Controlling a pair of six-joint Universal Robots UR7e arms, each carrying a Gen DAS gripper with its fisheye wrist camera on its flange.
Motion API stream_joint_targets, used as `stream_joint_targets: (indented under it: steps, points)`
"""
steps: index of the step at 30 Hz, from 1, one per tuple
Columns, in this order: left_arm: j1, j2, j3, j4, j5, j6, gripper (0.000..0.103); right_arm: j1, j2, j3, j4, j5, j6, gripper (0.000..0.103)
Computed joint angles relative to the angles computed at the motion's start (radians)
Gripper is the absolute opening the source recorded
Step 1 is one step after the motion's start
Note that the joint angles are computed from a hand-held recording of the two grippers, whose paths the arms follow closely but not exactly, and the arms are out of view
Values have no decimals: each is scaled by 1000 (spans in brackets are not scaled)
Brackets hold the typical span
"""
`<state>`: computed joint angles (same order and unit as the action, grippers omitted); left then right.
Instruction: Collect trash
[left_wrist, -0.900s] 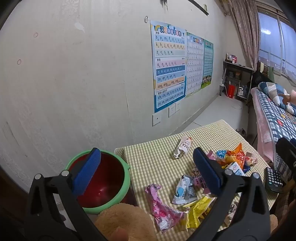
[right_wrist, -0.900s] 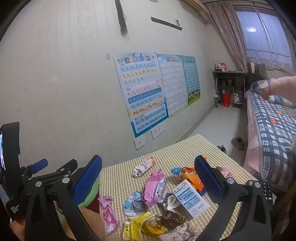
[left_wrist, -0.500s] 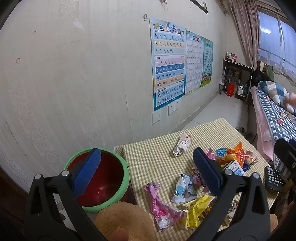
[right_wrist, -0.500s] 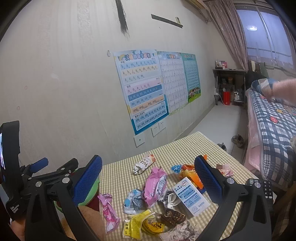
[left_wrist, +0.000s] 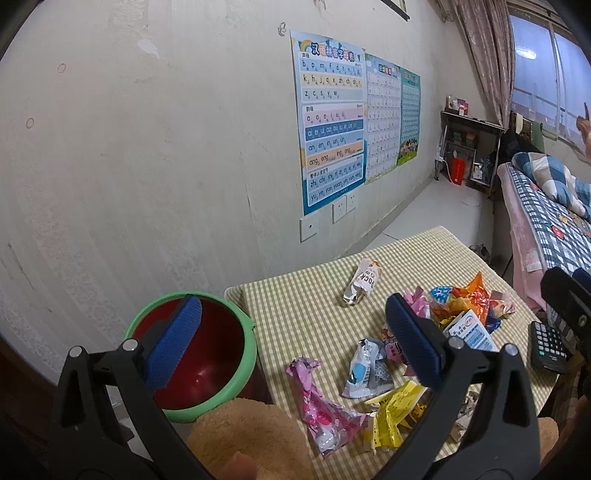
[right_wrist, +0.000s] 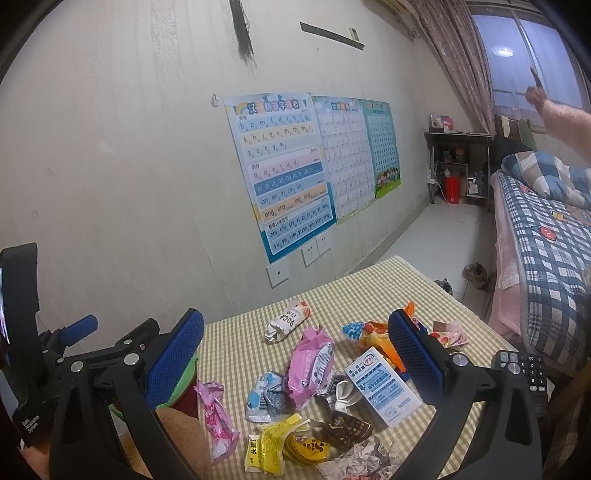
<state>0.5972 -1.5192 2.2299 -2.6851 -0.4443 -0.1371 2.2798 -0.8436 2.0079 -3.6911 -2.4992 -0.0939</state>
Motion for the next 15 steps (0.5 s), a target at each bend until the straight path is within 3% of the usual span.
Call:
stream_joint_targets:
  steps: [15]
  points:
    - [26,23,6,-75,27,47,98,-5,-9,0,28,-17,23,96]
